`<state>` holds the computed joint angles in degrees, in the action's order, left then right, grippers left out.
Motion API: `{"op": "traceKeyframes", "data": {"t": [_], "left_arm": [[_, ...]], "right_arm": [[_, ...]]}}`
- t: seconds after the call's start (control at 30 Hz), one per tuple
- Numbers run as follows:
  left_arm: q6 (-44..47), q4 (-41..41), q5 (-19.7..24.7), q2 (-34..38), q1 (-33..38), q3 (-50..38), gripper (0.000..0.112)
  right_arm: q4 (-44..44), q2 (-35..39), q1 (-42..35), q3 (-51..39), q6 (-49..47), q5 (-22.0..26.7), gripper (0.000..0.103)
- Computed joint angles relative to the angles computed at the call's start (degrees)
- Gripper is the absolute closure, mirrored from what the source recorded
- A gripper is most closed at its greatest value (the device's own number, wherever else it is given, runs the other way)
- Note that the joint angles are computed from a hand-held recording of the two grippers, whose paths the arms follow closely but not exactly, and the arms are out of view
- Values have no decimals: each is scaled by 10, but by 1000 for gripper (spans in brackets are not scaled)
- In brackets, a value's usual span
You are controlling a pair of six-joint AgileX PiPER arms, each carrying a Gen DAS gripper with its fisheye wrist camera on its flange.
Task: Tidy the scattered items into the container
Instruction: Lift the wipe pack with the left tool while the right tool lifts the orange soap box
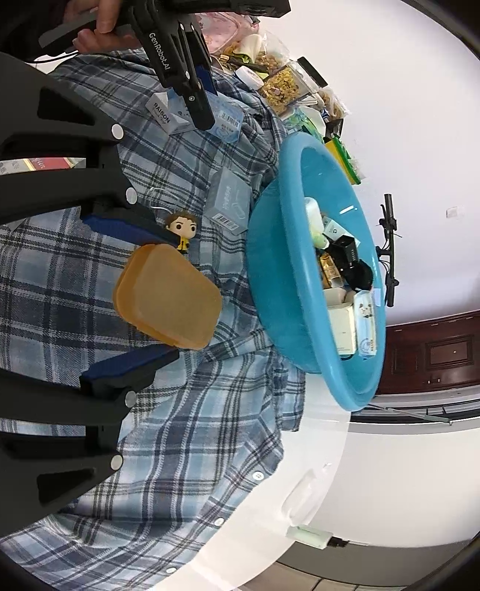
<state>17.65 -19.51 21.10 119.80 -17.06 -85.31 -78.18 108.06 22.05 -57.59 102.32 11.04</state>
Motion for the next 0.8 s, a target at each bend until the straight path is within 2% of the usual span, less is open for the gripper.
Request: {"op": "traceKeyframes", "data": {"t": [0.8], "left_arm": [[21, -16, -20, -70, -9, -44, 68]], "right_arm": [[-48, -81, 26, -43, -12, 74, 51]]}}
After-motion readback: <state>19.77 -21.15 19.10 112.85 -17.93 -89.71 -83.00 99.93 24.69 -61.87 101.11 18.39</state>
